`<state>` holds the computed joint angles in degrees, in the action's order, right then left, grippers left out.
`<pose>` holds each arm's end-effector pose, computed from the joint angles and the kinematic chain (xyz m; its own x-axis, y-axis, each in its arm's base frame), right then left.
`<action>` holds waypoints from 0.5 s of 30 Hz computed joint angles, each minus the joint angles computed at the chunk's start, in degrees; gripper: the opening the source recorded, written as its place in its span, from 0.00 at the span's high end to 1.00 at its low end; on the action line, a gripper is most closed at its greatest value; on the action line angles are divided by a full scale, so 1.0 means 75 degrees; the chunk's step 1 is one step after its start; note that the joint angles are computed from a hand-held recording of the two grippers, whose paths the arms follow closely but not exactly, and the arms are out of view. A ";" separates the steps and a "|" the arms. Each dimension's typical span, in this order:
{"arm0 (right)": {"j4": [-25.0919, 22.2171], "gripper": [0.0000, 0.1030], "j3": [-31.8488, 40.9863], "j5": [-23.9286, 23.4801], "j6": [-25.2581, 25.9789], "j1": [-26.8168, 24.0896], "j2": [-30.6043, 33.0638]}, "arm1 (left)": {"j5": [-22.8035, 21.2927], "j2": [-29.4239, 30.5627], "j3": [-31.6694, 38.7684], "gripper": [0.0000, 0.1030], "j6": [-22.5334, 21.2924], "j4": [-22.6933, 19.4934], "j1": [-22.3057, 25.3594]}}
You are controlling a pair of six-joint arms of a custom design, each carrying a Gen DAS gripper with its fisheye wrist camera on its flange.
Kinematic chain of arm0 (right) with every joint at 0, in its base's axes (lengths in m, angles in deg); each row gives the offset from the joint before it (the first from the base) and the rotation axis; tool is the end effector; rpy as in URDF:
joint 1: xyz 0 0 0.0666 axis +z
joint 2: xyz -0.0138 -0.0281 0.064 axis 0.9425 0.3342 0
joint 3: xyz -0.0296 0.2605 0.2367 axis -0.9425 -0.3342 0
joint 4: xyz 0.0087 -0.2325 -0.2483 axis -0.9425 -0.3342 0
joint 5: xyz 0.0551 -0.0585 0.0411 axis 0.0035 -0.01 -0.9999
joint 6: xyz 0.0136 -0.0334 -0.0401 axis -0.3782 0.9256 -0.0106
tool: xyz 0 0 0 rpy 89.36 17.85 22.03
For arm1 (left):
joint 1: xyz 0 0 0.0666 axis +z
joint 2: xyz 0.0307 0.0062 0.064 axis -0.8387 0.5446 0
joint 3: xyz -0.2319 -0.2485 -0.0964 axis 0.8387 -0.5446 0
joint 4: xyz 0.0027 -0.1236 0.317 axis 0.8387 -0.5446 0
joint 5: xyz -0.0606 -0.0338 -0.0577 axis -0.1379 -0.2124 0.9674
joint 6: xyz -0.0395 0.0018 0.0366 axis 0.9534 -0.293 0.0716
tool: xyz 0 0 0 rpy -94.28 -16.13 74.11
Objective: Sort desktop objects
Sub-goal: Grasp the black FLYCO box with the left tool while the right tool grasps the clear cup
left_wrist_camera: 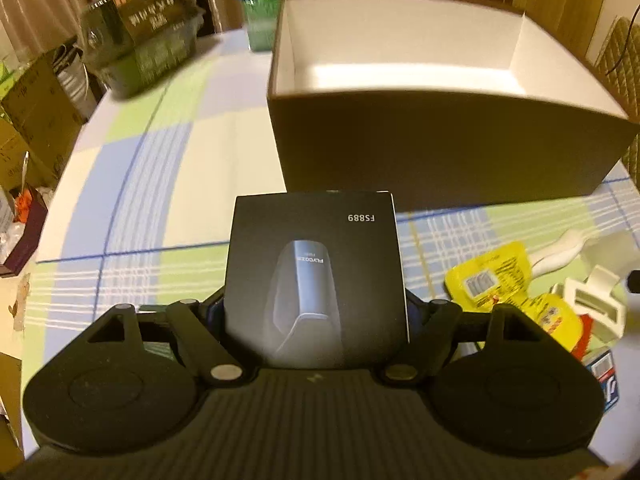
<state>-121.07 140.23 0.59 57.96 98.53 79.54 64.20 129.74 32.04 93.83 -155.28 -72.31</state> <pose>0.5189 0.2776 0.4020 -0.8586 -0.1795 -0.4802 -0.2842 0.9462 0.1545 0.5288 -0.1391 0.4155 -0.8346 0.1232 -0.5369 0.0924 0.9922 0.0839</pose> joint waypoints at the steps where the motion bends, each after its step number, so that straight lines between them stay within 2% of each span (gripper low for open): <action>1: -0.0047 0.02 0.0165 -0.0007 0.0006 0.0009 0.0113 | -0.0023 -0.0023 0.0016 0.26 0.0007 0.0002 -0.0004; 7: -0.0585 0.04 0.1290 -0.0004 0.0002 0.0028 0.0893 | -0.0091 0.0044 0.0351 0.26 0.0096 -0.0126 0.0009; 9: -0.0747 0.12 0.1510 -0.0063 0.0074 0.0020 0.1059 | -0.0117 0.0006 0.0337 0.26 0.0111 -0.0123 -0.0006; 12: -0.1006 0.17 0.1783 -0.0106 0.0090 0.0013 0.1273 | -0.0146 -0.0073 0.0280 0.26 0.0153 -0.0104 -0.0042; 15: -0.0975 0.24 0.1754 -0.0064 0.0216 0.0036 0.1297 | -0.0194 -0.0135 0.0220 0.26 0.0191 -0.0072 -0.0063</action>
<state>-128.39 153.39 0.12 59.58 98.80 89.26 62.74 128.73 33.69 95.26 -155.82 -72.79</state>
